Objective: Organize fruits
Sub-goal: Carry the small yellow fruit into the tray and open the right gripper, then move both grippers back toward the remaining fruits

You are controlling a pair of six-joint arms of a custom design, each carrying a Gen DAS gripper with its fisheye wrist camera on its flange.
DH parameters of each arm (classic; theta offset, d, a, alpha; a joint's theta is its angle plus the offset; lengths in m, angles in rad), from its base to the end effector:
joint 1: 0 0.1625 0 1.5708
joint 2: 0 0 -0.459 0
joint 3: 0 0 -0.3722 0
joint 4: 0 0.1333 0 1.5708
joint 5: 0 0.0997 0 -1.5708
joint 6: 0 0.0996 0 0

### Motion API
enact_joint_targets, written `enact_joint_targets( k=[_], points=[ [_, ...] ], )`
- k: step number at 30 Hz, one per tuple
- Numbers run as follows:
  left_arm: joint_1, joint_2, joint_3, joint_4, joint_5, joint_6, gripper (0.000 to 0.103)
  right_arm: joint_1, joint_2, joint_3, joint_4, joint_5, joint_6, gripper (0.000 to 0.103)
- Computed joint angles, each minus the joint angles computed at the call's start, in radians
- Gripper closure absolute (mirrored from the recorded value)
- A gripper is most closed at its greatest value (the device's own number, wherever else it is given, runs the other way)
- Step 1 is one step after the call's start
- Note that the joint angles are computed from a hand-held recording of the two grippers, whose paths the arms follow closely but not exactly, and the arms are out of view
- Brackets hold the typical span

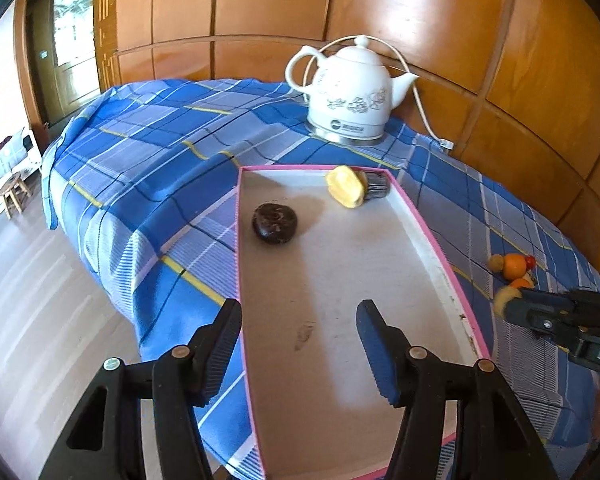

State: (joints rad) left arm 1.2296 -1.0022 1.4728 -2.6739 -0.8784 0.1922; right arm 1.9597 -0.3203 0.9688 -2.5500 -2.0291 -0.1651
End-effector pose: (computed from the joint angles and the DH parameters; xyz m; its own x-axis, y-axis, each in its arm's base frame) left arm -0.0502 -0.7299 0.3776 -0.7844 0.0489 -0.6183 0.4276 0.7648 -0.4819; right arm 0.4070 -0.7579 0.0301 -0.8133 -0.3481 0.4661 -0.4991 0.8292 -0.2515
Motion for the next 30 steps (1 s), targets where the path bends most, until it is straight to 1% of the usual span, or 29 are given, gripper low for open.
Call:
enact_joint_targets(
  k=[5,7,8,10,13,16,22,30],
  points=[
    [0.007,-0.005,0.0,0.008,-0.005,-0.009,0.043,0.008,0.115,-0.205,0.101,0.015,0.016,0.075],
    [0.009,-0.007,0.001,0.011,-0.01,-0.009,0.043,0.01,0.15,-0.266,0.118,0.001,0.022,0.073],
    [0.009,-0.007,0.0,0.011,-0.01,-0.008,0.043,0.012,0.162,-0.286,0.124,-0.008,0.027,0.071],
    [0.012,-0.008,0.001,0.015,-0.013,-0.009,0.043,0.012,0.173,-0.308,0.135,-0.012,0.041,0.07],
    [0.014,-0.007,0.0,0.021,-0.016,-0.015,0.043,0.012,0.153,-0.262,0.112,-0.027,0.044,0.07],
    [0.012,-0.007,0.002,0.02,-0.019,-0.013,0.043,0.01,0.119,-0.191,0.079,-0.039,0.054,0.07],
    [0.005,-0.009,0.009,0.015,-0.021,0.003,0.043,0.014,0.044,-0.037,-0.009,-0.084,0.026,0.068],
    [-0.008,-0.009,0.023,0.003,-0.017,0.032,0.043,0.015,-0.026,0.095,-0.089,-0.13,0.003,0.068]
  ],
)
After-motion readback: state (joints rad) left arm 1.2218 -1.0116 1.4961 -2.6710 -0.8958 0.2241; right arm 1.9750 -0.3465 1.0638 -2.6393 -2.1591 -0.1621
